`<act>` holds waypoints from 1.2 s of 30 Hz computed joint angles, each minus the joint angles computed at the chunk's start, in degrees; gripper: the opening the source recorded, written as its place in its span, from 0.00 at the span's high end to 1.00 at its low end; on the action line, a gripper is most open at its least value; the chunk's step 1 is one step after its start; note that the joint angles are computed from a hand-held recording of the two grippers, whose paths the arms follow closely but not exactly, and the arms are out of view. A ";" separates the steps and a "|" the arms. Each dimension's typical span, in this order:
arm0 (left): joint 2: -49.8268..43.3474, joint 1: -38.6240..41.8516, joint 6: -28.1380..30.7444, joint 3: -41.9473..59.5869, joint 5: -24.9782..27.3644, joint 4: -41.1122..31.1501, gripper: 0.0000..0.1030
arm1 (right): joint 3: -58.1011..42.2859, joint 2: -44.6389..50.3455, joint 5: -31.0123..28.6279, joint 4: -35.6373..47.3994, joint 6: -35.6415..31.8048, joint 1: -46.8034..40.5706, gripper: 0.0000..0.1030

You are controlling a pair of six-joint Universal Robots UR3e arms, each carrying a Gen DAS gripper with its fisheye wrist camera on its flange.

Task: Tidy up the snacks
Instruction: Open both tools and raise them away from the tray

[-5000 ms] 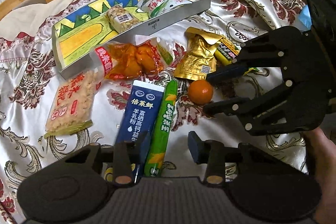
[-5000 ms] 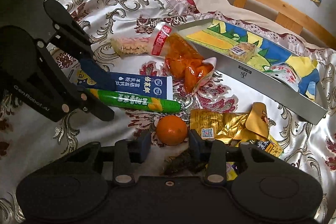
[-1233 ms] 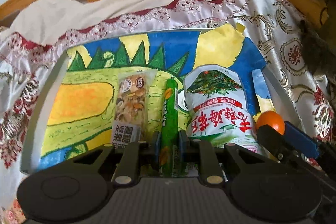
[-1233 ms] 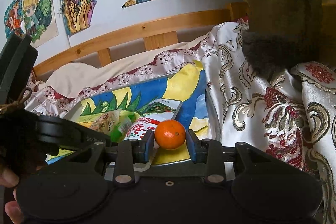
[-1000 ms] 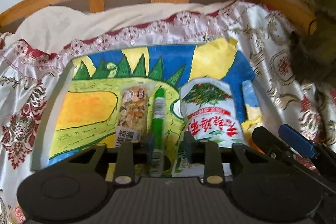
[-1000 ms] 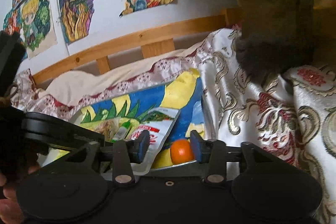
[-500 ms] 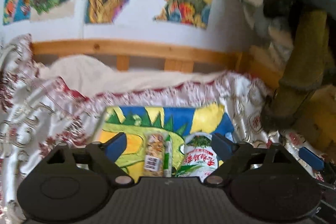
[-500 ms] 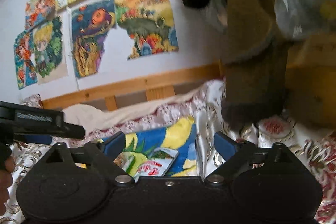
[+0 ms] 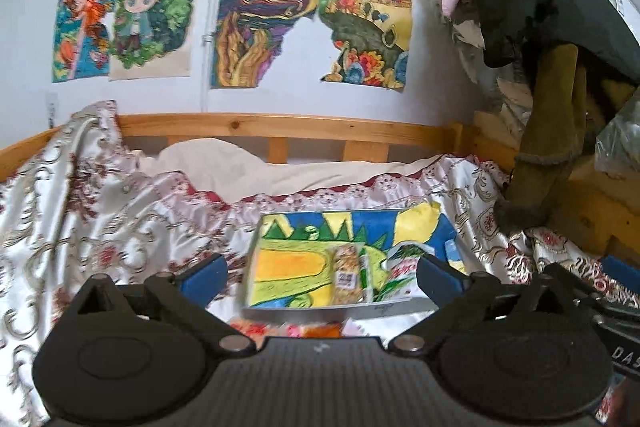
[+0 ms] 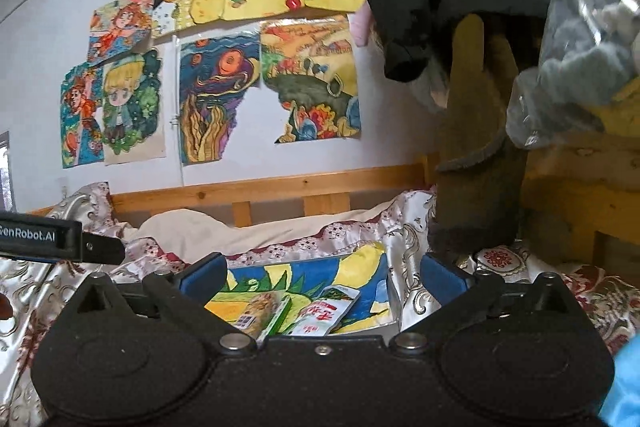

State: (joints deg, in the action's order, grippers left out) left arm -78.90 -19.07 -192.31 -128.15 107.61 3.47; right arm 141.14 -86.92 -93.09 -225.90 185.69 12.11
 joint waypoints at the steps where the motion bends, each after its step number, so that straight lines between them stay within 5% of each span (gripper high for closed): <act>1: 1.94 -0.46 -0.23 -1.67 0.78 -0.59 0.00 | 1.12 -0.85 -0.89 -0.58 -0.36 1.15 0.01; 11: 21.45 -3.18 -0.07 -12.48 2.48 -13.58 0.00 | 7.72 -5.19 -12.70 -3.31 -4.32 12.81 0.01; 18: 30.18 -5.14 -3.26 -19.87 3.60 -14.23 0.00 | 7.95 -6.43 -24.51 1.90 -1.83 23.66 0.01; 23: 23.86 -17.42 -10.31 -20.73 18.65 -13.18 0.00 | 8.12 -3.43 -32.57 1.57 0.78 31.96 0.01; 26: 22.27 -21.28 -13.03 -19.81 22.82 -16.36 0.00 | 7.71 -3.08 -35.12 3.43 2.20 35.00 0.01; 33: 36.83 -11.42 -14.43 -20.97 10.14 -31.64 0.00 | 8.70 -6.91 -32.18 11.58 6.20 35.39 0.01; 36: 40.05 -9.92 -15.04 -21.37 8.90 -35.68 0.00 | 7.73 -6.50 -32.77 13.55 6.38 36.31 0.01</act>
State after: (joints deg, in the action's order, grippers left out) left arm -38.86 -28.99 -207.35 -149.52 116.52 -32.21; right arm 148.86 -93.42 -125.86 -212.35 192.08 48.42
